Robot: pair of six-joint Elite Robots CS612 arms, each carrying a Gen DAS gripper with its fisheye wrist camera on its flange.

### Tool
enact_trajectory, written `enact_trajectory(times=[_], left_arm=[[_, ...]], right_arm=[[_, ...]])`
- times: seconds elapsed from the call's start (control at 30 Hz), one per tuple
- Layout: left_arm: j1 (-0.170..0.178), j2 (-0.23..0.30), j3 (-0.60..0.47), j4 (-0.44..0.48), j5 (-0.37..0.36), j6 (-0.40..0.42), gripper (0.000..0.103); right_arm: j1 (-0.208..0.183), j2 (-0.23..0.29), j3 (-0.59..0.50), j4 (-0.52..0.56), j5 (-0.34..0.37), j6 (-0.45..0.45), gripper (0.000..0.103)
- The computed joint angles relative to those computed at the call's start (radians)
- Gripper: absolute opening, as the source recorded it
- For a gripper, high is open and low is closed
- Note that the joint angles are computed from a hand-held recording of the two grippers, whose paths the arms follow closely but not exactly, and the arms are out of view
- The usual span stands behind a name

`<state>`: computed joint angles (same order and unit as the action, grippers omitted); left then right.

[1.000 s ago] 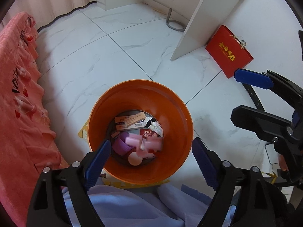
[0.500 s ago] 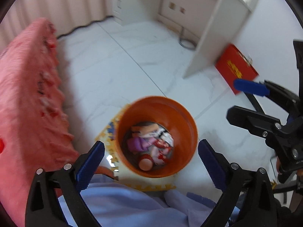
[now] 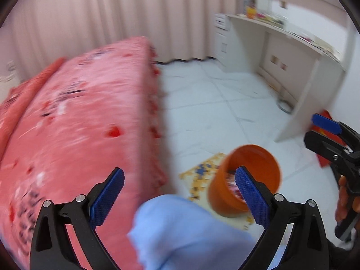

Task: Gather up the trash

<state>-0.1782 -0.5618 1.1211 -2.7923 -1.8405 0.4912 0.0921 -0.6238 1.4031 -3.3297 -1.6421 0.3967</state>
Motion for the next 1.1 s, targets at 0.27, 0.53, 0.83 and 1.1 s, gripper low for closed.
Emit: enact_trajectory(times=[0.27,0.53,0.83,1.1], left_arm=[[0.057,-0.042,0.077,-0.133,0.096,-0.161,0.097],[0.112,-0.084,0.171,-0.305,0.196,-0.323,0.097],[0.149,-0.11,0.246,-0.433,0.278,-0.494,0.097],[0.166,-0.117,0.272,-0.459,0.259,-0.539,0.097]], right_arm=[[0.061,0.049,-0.136,0.006,0.095,-0.078,0.098],[0.128,0.096,-0.263,0.024,0.15,-0.136,0.098],[0.184,0.113,-0.3,0.024,0.153,-0.284,0.098],[0.196,0.115,-0.306,0.05,0.147,-0.282,0.098]])
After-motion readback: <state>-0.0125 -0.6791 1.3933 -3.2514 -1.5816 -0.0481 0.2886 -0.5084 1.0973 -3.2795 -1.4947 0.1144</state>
